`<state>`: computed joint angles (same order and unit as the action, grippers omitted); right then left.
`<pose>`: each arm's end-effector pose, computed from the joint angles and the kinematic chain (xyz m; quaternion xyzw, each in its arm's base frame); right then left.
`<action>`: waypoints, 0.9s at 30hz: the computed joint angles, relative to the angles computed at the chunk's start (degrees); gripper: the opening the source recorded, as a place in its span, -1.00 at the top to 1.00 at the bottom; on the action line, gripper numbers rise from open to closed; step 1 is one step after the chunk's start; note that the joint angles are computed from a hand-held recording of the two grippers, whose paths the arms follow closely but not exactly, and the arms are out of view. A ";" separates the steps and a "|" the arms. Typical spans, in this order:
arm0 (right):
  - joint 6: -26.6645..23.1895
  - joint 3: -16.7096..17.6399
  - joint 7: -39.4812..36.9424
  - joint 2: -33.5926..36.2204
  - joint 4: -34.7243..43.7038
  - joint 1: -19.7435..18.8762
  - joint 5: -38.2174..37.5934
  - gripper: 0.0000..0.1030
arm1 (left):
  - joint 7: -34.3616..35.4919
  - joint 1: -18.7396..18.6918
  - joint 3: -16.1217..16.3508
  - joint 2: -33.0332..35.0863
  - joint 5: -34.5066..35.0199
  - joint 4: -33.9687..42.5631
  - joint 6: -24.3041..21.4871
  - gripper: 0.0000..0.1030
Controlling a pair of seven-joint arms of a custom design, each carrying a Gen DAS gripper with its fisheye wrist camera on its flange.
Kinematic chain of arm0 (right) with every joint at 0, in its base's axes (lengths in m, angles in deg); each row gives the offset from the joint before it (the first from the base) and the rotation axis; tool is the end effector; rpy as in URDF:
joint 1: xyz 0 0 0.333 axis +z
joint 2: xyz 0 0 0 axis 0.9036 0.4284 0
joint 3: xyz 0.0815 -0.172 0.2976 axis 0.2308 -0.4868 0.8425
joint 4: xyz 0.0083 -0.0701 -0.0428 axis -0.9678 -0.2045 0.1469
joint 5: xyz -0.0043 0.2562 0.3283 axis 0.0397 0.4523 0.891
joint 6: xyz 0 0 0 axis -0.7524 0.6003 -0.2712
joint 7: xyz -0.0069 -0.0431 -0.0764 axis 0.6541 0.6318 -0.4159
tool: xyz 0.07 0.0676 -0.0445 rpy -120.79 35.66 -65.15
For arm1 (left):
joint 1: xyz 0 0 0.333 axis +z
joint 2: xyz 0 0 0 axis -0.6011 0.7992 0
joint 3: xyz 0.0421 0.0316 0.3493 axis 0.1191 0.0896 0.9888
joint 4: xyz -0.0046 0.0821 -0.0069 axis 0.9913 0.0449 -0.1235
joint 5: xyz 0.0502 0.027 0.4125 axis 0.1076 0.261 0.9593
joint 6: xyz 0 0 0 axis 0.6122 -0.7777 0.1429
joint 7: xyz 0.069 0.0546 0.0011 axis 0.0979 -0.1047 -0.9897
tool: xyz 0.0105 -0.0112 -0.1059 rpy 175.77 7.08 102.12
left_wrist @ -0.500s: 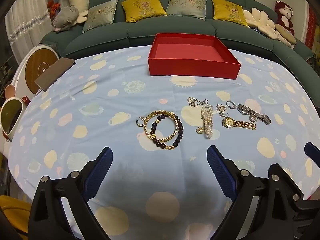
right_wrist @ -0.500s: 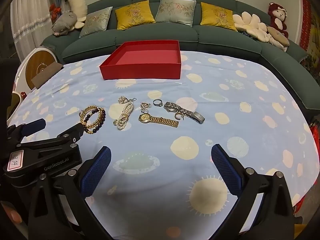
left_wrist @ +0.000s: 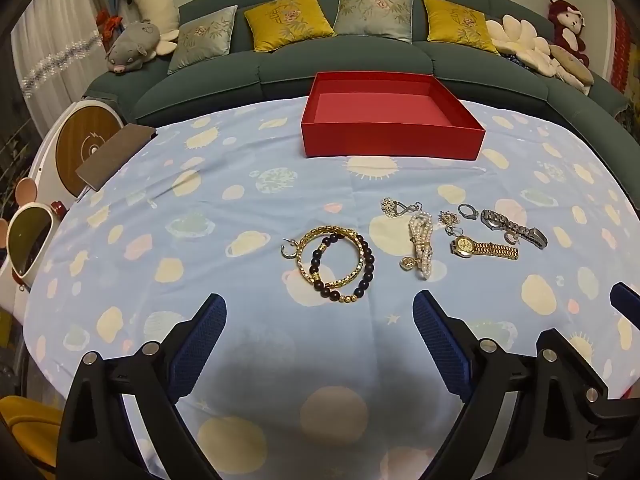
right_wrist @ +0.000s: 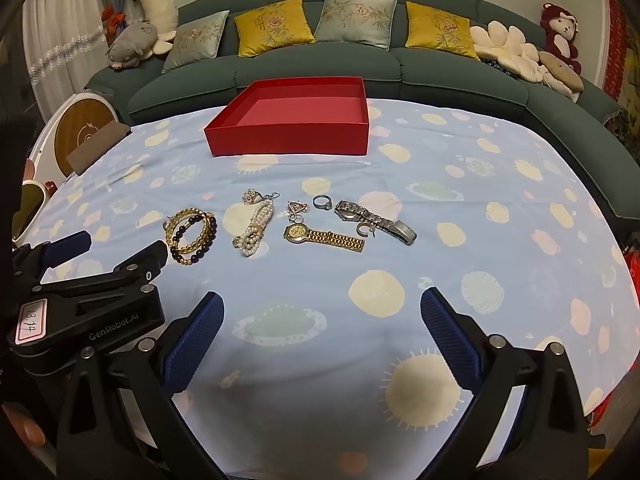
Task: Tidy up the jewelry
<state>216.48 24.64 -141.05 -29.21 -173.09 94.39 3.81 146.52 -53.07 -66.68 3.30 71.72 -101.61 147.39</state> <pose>0.4913 0.3639 0.4740 -0.4871 0.7931 -0.2964 0.2143 0.5984 -0.3091 0.4785 -0.4614 0.8198 -0.2650 0.2116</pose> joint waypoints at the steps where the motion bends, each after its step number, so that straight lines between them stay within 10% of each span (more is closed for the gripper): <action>1: 0.10 -0.04 -0.11 0.06 0.02 -0.05 0.14 -0.87 | -0.15 -0.08 0.06 0.00 0.14 -0.04 0.08 -0.78; 27: 0.38 -0.48 -0.63 1.04 0.94 0.29 1.02 -0.87 | -0.47 0.24 0.32 0.02 0.30 -0.61 0.52 -0.78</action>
